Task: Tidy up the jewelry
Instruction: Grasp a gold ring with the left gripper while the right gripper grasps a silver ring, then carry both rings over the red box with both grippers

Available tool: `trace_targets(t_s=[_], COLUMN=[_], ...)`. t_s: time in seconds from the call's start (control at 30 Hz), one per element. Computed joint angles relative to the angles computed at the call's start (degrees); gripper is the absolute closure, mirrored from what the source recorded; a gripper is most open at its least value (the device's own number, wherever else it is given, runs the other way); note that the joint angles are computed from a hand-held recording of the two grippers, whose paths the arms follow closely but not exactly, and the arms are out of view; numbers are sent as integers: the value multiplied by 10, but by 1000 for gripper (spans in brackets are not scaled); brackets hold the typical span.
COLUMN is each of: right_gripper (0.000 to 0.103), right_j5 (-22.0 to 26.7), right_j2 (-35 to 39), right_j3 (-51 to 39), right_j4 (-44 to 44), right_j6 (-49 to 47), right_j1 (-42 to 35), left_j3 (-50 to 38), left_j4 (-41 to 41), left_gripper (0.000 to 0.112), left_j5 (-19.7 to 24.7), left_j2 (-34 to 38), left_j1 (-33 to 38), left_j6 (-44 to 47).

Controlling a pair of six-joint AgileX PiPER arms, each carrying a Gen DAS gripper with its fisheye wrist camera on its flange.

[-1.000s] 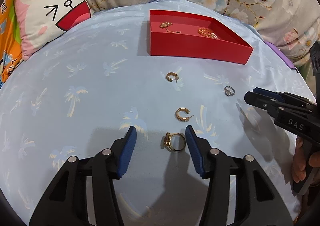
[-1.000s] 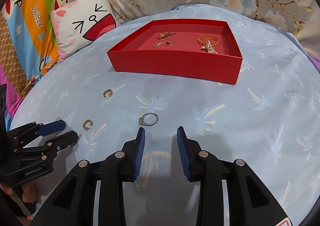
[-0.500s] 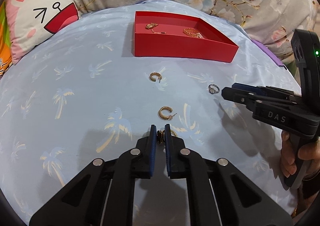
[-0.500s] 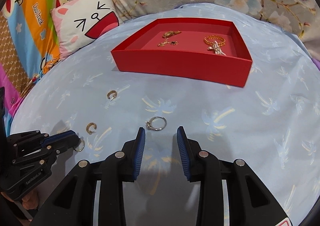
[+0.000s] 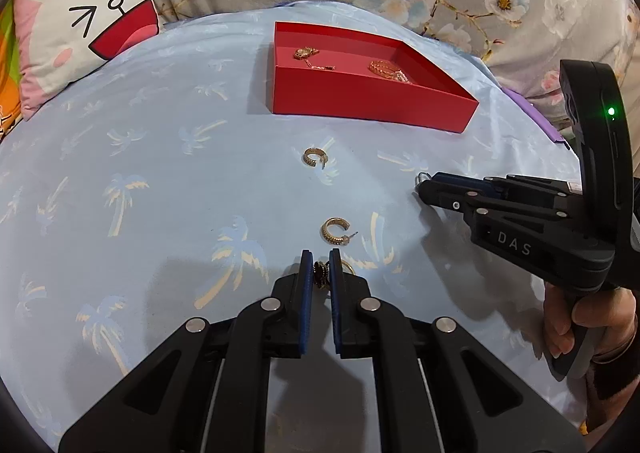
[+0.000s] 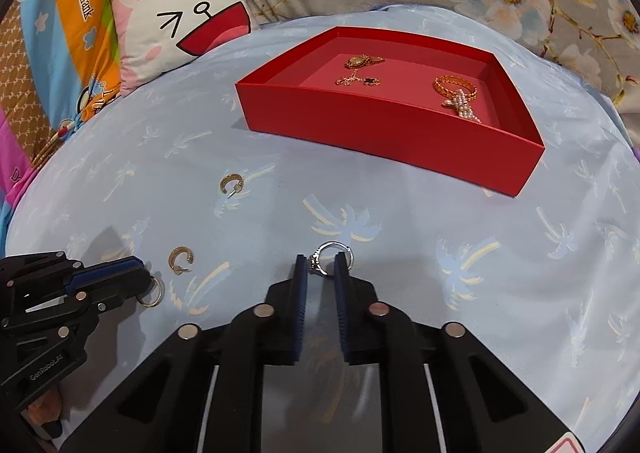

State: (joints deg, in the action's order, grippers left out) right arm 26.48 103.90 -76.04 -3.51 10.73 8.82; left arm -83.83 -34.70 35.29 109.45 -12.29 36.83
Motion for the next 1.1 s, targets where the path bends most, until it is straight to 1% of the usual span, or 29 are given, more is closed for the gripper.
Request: trace_targets(t_s=[0.07, 0.13, 0.2, 0.4, 0.43, 0.5, 0.57, 0.6, 0.63, 0.87, 1.03, 1.1], right_gripper=[95, 98, 103, 103, 103, 103, 103, 99, 98, 98, 98, 93], right_j5=[3, 5, 3, -13, -18, -22, -10, -9, -3, 22, 18, 22], right_j2=[3, 5, 3, -15, -19, -22, -15, -13, -9, 21, 25, 26], right_j3=[-5, -8, -6, 16, 20, 21, 10, 9, 2, -39, -42, -43], right_j4=[2, -16, -21, 6, 15, 67, 126, 133, 136, 103, 72, 46], right_j6=[-5, 8, 12, 2, -4, -51, -104, -107, -111, -84, -61, -36], right_j1=[0, 5, 7, -6, -10, -22, -32, -32, -32, -19, -14, -11], left_j3=[-1, -2, -2, -3, -4, -2, -2, -2, -2, 0, 0, 0], left_j4=[0, 0, -1, -2, -1, -2, -1, -1, -1, -13, -20, -22], left_gripper=[105, 105, 105, 105, 105, 105, 105, 105, 105, 105, 105, 105], left_j5=[1, 2, 2, 0, -1, -1, -1, -1, -2, 0, 4, 5], left_j2=[1, 1, 1, 3, 3, 3, 3, 3, 2, 2, 2, 2], left_j1=[0, 0, 0, 0, 0, 0, 0, 0, 0, 2, 5, 5], left_j6=[0, 0, 0, 0, -1, -1, -2, -2, -2, 7, 12, 12])
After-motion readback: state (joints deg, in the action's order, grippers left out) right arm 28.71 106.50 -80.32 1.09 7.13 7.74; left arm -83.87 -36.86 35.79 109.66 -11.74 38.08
